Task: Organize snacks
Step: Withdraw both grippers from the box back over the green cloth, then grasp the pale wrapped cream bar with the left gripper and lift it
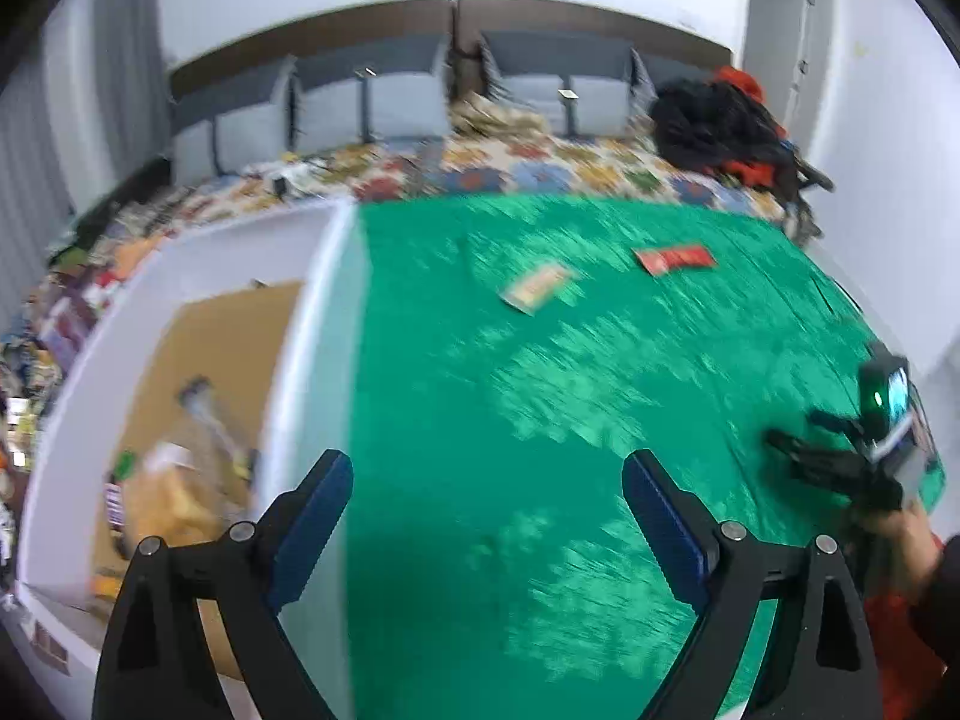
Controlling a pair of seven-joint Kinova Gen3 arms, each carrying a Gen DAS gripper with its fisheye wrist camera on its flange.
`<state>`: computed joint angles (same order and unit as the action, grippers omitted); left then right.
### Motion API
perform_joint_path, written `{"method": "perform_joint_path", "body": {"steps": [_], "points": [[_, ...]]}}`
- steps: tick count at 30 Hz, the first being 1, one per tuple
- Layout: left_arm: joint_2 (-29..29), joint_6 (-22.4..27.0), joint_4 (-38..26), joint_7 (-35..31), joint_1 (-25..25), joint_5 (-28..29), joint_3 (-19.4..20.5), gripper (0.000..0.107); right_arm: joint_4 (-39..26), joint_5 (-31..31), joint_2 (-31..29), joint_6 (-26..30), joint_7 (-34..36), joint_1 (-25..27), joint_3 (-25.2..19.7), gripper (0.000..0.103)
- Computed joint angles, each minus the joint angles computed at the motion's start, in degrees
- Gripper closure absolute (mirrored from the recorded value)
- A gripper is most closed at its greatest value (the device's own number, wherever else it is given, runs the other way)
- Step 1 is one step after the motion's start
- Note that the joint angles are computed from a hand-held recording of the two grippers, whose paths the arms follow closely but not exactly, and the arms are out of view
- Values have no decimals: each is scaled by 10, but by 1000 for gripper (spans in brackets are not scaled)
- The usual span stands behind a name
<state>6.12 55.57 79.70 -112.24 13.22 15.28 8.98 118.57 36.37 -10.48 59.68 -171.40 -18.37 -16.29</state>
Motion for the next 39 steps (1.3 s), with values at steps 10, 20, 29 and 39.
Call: {"method": "perform_joint_path", "body": {"steps": [10,20,29,39], "points": [[83,3,47,49,71,-37,22,16,6,4,-1,-7,-13,4,0,10],[83,-70,93,89,117,-111,22,8,10,3,-4,-14,-12,7,1,9],[69,-140,137,55,95,-85,36,4,10,3,-5,-15,-12,9,0,9],[132,-63,21,27,101,-96,38,5,10,3,-5,-14,-12,9,-1,9]]}}
